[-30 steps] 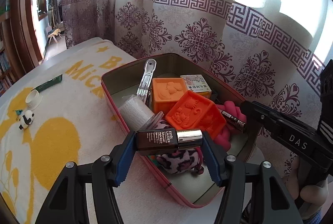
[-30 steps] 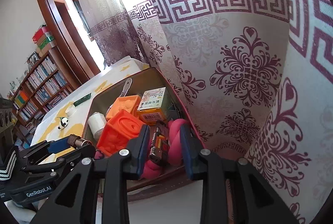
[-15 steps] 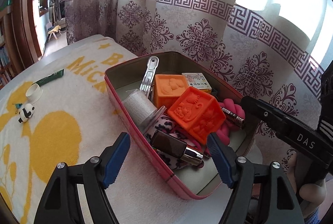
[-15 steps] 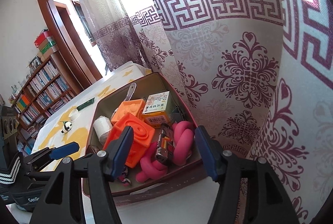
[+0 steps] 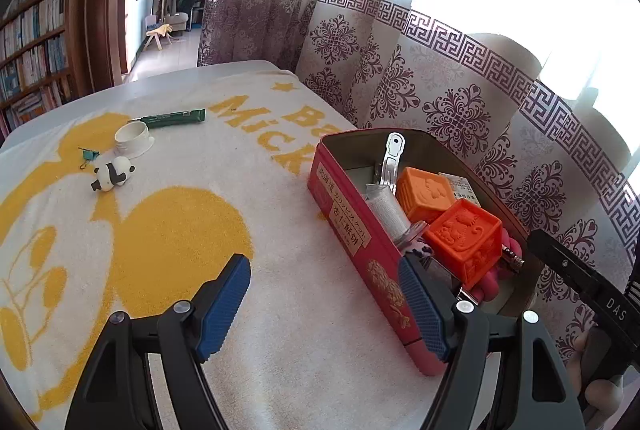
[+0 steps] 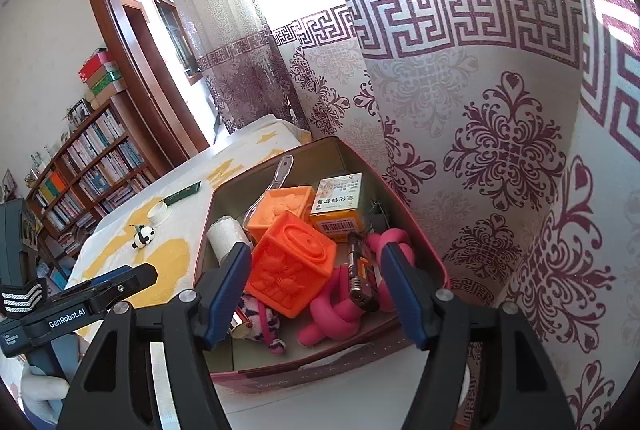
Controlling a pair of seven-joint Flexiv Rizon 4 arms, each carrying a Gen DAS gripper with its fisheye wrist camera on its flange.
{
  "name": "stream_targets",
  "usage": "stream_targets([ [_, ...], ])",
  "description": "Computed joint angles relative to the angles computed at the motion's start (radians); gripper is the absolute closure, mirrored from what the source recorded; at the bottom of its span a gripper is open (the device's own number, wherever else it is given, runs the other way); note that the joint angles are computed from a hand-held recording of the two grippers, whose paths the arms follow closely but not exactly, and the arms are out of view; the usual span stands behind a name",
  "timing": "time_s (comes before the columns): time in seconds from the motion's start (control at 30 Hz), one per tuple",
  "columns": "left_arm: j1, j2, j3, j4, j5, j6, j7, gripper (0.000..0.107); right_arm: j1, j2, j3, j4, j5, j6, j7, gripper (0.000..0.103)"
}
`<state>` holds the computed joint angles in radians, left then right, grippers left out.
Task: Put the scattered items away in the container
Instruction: 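Withdraw both tools from the tin back over the towel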
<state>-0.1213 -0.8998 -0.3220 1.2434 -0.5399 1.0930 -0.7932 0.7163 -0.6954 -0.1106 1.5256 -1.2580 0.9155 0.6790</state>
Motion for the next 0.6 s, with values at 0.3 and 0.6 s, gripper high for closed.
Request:
stream_targets([
  [0.3,0.031,-0.028,0.039,-0.023,-0.005,-0.02,-0.079,0.029,0.02,-0.069,-0.013,-0.118,0.048,0.018,-0.109,0.025],
  [0.6,0.066,-0.073,0.099,-0.079,0.023,0.013,-0.228,0.029,0.045,-0.193,-0.049,-0.327,0.179,0.064,-0.302,0.024],
])
